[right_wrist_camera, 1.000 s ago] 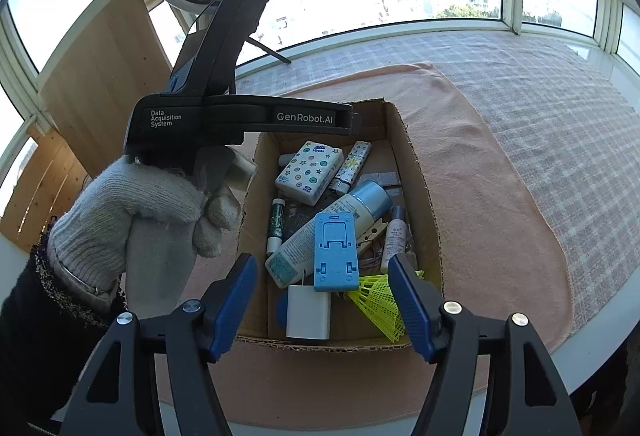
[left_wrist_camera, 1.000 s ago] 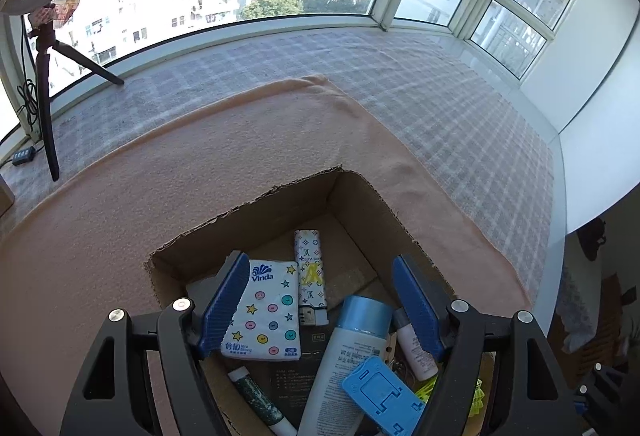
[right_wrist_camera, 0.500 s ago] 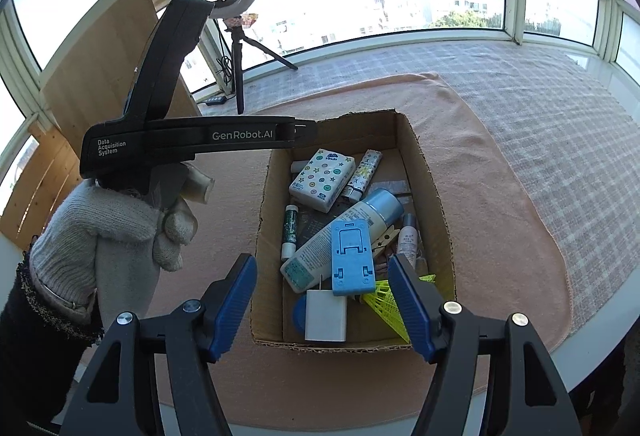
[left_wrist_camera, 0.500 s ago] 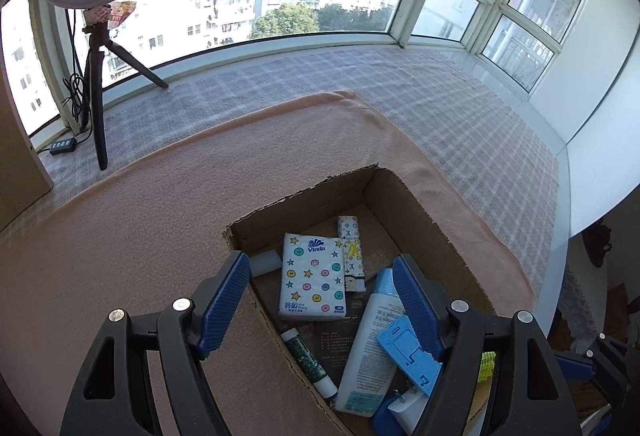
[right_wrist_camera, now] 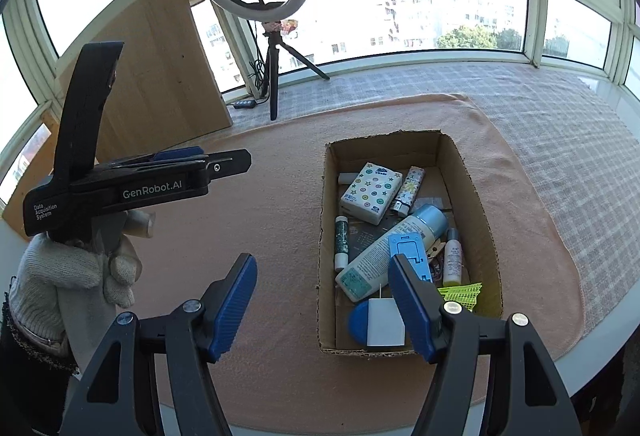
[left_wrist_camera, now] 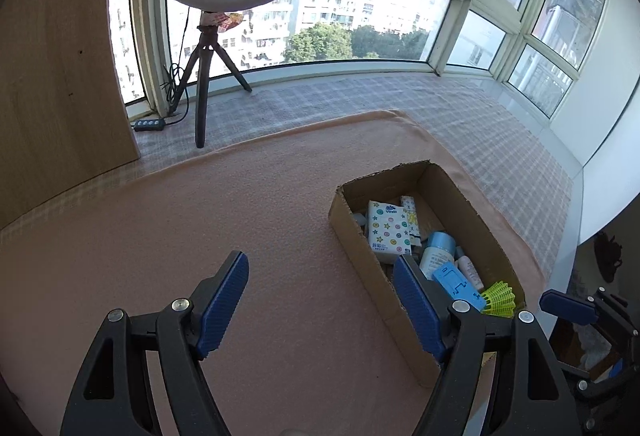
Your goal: Organize objects
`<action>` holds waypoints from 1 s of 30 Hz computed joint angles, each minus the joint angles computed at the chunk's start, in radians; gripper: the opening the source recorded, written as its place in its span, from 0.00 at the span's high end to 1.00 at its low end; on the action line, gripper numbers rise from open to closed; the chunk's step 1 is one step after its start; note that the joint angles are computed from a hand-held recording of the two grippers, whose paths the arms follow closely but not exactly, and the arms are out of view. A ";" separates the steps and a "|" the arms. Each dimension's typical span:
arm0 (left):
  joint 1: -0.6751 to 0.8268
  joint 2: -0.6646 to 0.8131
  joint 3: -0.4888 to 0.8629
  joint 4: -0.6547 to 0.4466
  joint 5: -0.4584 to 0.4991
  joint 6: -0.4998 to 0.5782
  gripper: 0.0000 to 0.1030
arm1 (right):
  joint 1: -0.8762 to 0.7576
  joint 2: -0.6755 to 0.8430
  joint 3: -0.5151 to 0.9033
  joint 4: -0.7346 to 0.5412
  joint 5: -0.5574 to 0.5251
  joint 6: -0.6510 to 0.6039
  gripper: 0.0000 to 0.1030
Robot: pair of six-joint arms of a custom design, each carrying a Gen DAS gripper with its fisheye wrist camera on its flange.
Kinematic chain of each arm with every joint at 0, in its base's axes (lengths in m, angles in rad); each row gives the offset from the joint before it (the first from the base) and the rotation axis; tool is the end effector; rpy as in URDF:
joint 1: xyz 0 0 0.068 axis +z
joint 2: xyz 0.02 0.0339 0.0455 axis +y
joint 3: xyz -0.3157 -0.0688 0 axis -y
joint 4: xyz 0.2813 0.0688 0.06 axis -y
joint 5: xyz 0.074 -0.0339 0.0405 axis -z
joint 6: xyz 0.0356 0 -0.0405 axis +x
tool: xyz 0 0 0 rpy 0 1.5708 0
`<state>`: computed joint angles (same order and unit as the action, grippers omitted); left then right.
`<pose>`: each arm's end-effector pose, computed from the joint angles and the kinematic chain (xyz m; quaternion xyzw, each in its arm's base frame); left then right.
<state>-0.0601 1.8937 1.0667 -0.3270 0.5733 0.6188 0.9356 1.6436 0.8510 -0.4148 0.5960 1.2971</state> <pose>0.3950 -0.0431 0.1515 0.3676 0.8654 -0.2112 0.2670 0.2059 0.2457 0.1734 0.2212 0.9153 0.0284 0.3353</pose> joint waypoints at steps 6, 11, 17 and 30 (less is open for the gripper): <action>0.179 -0.020 0.008 -0.068 0.039 0.115 0.23 | 0.019 0.088 0.122 -0.023 0.007 -0.026 0.37; 0.334 -0.020 0.031 -0.126 0.069 0.212 0.22 | 0.040 0.180 0.251 -0.058 0.016 -0.056 0.36; 0.496 0.026 0.106 -0.226 0.104 0.301 0.17 | 0.067 0.296 0.416 -0.101 0.025 -0.097 0.32; 0.702 0.130 0.250 -0.292 0.081 0.400 0.16 | 0.078 0.518 0.740 -0.145 -0.006 -0.208 0.31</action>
